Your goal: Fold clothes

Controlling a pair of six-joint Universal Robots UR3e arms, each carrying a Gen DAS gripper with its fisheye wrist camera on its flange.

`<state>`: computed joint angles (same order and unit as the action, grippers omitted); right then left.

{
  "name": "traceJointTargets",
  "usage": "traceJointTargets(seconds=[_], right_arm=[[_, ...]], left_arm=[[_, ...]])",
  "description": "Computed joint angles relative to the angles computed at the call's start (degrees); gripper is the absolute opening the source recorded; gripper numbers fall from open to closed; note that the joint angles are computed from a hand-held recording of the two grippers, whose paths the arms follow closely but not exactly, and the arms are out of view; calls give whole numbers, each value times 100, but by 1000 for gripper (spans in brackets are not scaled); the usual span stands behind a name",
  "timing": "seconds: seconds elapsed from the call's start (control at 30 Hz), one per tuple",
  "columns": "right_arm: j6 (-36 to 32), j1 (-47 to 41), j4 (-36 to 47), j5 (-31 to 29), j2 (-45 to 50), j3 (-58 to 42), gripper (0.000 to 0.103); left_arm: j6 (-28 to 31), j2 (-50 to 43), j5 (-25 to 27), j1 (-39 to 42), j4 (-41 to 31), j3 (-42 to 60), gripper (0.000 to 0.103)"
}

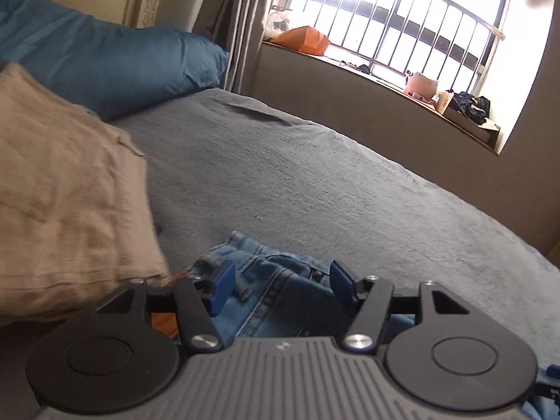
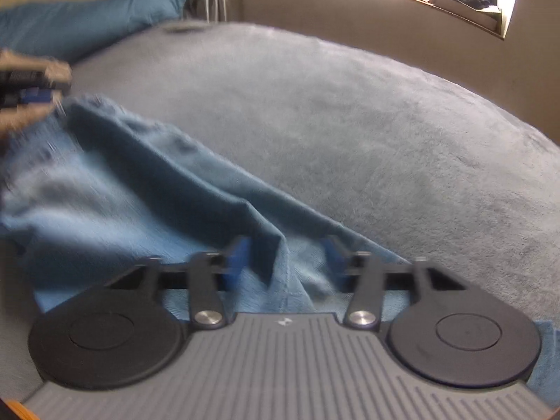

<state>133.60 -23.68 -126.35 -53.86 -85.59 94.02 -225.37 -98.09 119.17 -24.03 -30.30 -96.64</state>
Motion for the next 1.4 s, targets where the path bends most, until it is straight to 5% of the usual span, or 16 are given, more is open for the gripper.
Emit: traceJointTargets(seconds=[0.17,0.23,0.3,0.37,0.43,0.6,0.73,0.87,1.0,1.13,1.2,1.33,1.4], right_arm=[[200,-769,1702,1080,-621,-383,64],[60,-1231,3227,1704,-882,-678,67],[-460,-1698,5603,2220,-956,-1095,75],[-389,-1875,6911,2226,-985,-949,80],[184,-1920,7009,2090,-1236,-117,80],[2253,-1859,4691,2063,-2291,2541,80],[3380,-1481,2665,2558,-2533,3540,80],[5251,-810,-522,2633,-1719,4089,79],[6762,-316,-3384,2657,-332,4142,79],[7192,-42,-4199,2519,303,3727,78],[7379,63,-4486,2283,395,3632,65],[7820,161,-4952,1945,712,3539,20],[7907,125,-5022,1970,782,3561,12]], left_arm=[[-337,1944,-393,269,-1794,-460,62],[-411,2663,-741,581,-2395,-674,68],[-456,3335,-1154,965,-2943,-917,72],[-747,3811,-1500,1175,-2851,-1606,72],[-1121,4223,-1867,1341,-2535,-2379,70],[-2375,3904,-1889,838,267,-4185,69],[-2573,2437,-1066,156,2231,-4325,75],[-2460,1351,-472,-50,3355,-4193,75],[-1935,595,-166,-63,3904,-3927,74],[-1400,62,214,-239,3712,-3396,71],[-1347,-66,347,-292,3510,-3175,66],[-1617,230,437,-349,2655,-2885,47],[-1613,237,592,-431,2091,-2505,41]])
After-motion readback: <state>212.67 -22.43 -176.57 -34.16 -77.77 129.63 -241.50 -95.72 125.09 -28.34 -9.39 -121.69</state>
